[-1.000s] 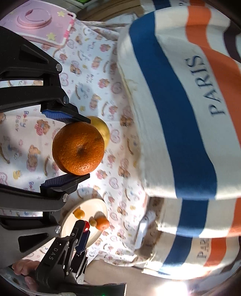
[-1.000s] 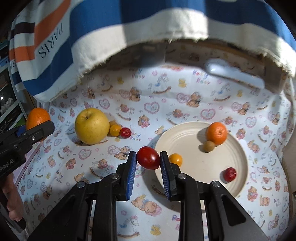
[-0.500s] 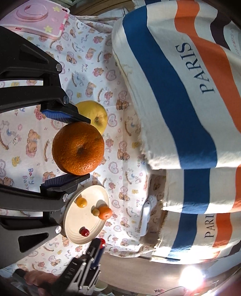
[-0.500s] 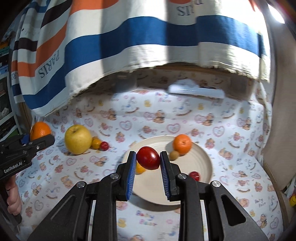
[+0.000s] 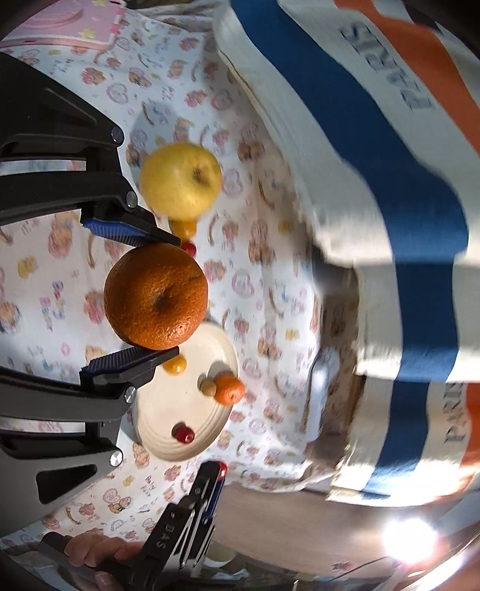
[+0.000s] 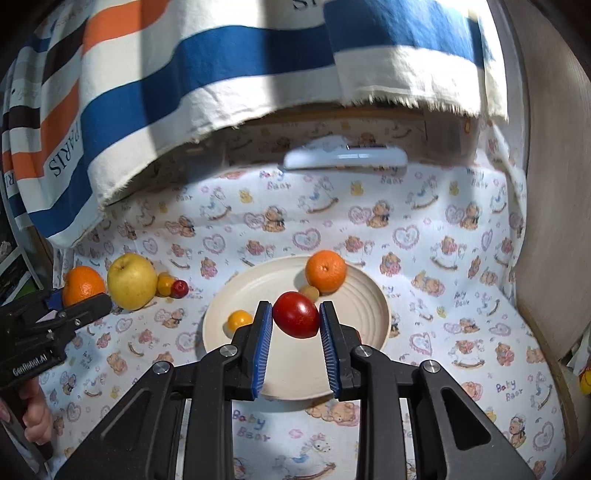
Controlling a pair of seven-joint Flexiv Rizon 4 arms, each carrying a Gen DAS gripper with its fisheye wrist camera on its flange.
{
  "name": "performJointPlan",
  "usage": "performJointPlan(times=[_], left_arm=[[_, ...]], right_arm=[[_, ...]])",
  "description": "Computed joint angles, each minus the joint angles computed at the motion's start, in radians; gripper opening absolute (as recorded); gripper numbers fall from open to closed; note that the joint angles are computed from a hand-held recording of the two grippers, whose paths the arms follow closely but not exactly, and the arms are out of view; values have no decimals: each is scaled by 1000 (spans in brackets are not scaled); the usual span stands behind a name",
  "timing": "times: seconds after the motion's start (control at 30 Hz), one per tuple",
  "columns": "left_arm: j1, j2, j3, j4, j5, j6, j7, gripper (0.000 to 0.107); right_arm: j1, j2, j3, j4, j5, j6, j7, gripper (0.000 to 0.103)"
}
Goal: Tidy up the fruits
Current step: 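Carry the mandarin and red tomato over the cream plate with both tools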
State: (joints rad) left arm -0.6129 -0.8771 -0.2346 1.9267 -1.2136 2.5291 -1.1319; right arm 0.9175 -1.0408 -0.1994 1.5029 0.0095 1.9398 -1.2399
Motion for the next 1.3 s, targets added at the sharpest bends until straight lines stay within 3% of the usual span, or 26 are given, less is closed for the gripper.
performJointPlan(times=[0.37,0.53,0.9,1.3], left_arm=[[18,-101,-56,-277,-113,-128,287,49],[39,-129,-79,-322,-121,-169,308,49],[33,-166,-64,-353,-113,-190,340,49],[39,-167,-54,-344,-90,-194,315,49]], right_arm=[[-79,-10,49,-47,-82,-128,81,27],[-115,-19,80,-73,-171,-224,128,27],[-159,-38,122,-102,-291,-303,190,27],[-147,-40,96,-95,-338,-306,226,27]])
